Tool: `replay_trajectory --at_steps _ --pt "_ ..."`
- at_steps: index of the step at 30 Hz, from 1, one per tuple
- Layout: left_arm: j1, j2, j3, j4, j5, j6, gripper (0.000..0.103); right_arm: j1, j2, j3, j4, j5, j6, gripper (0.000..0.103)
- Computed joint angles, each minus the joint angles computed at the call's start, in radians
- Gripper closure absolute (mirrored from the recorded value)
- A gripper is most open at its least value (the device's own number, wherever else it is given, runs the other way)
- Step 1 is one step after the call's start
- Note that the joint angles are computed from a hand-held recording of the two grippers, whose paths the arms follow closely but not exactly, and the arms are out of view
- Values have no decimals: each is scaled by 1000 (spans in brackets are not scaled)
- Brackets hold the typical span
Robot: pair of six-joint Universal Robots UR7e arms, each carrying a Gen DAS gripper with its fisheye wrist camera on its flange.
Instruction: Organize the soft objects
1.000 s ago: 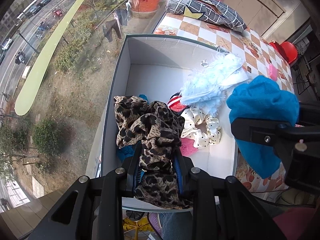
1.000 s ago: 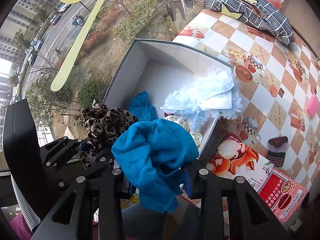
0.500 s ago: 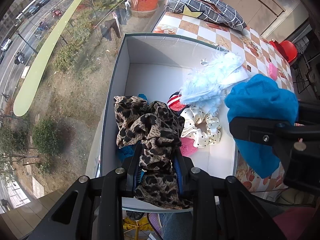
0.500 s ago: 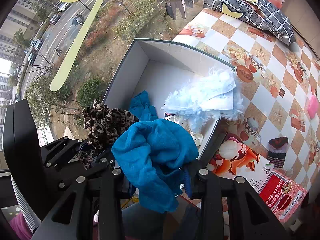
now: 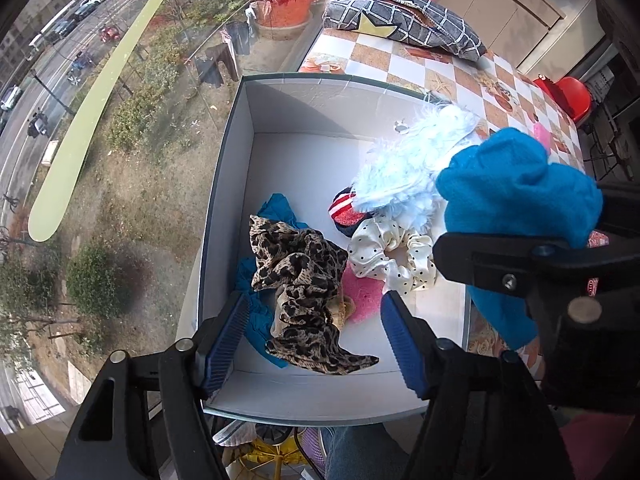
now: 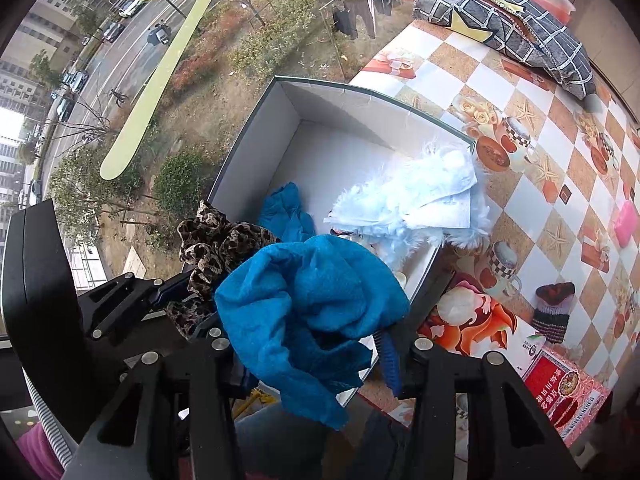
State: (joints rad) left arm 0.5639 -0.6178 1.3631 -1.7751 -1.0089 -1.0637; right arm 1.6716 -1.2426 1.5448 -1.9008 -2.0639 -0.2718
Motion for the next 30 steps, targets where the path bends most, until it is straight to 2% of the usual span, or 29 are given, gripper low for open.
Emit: replay_trajectory --at_steps 3,4,5,7,9,13,16,30 --pt "-9 1 -5 -6 18 16 19 3 1 -3 -2 -18 4 42" --pt "-11 3 -8 2 32 10 18 2 2 -6 4 -19 10 36" --pt "-11 1 -7 5 35 6 16 2 4 -7 8 -31 19 16" --pt "-8 4 -18 34 42 -11 11 -5 -3 -3 -3 -24 19 0" --pt "-10 2 -21 53 56 -39 11 -9 -9 -5 -8 -11 25 0" --pt "-8 32 -99 230 63 -147 11 -7 -17 1 -33 -15 20 0" --pt "5 19 -82 195 22 -136 11 -5 -22 8 -44 -21 22 0" --pt "5 12 -72 183 8 -136 11 -7 -22 10 -21 -30 41 0"
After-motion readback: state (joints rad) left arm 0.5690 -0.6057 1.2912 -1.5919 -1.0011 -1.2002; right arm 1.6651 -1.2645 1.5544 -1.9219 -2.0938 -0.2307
